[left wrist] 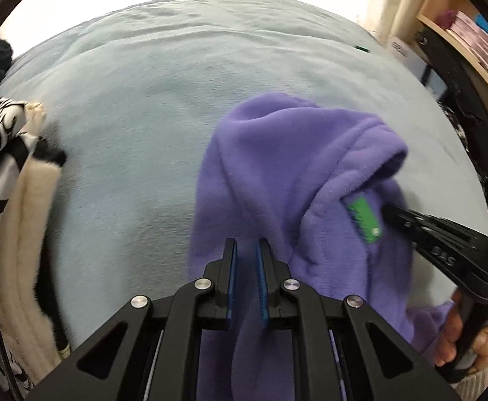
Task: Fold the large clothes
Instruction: 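Grasp the hood with the right tool while the left tool grips it too, then fold the hood down onto the hoodie body with both tools and release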
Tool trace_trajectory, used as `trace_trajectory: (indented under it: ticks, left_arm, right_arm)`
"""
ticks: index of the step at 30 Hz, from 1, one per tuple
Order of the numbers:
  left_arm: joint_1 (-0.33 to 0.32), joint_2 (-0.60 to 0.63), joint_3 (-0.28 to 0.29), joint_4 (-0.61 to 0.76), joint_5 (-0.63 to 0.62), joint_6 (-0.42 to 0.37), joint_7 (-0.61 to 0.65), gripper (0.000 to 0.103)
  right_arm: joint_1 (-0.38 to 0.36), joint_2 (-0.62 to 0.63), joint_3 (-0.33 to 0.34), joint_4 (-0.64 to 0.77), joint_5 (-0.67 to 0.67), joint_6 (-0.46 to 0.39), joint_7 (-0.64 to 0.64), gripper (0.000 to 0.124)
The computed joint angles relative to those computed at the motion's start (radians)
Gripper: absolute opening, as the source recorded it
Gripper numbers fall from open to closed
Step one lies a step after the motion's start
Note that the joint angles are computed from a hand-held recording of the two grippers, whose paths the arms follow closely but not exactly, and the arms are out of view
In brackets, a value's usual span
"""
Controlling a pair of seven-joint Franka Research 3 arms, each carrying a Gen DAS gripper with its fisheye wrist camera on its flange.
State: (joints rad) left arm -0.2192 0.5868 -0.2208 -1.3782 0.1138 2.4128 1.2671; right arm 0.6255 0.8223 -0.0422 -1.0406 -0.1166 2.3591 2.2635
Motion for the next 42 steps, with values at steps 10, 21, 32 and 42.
trace_trajectory:
  ticks: [10,21,32,42]
  left_arm:
    - [0.031,0.046,0.000,0.040,-0.070,-0.055,0.009,0.053]
    - [-0.044,0.004,0.074,-0.072,0.117,0.079,-0.086,0.009]
    - [0.009,-0.267,0.060,-0.363,0.220,0.180,-0.195,0.007]
    - [0.020,-0.792,0.061,-0.841,-0.357,0.309,0.248,0.007]
  right_arm:
    - [-0.015,0.010,0.014,-0.002,0.029,0.020,-0.031,0.005]
    - [0.003,0.025,-0.005,0.013,0.013,0.018,-0.021,0.005]
    - [0.087,-0.237,-0.067,-0.328,-0.175,0.216,0.104,0.004]
    - [0.287,-0.748,-0.101,-0.833,-0.831,0.320,0.516,0.004]
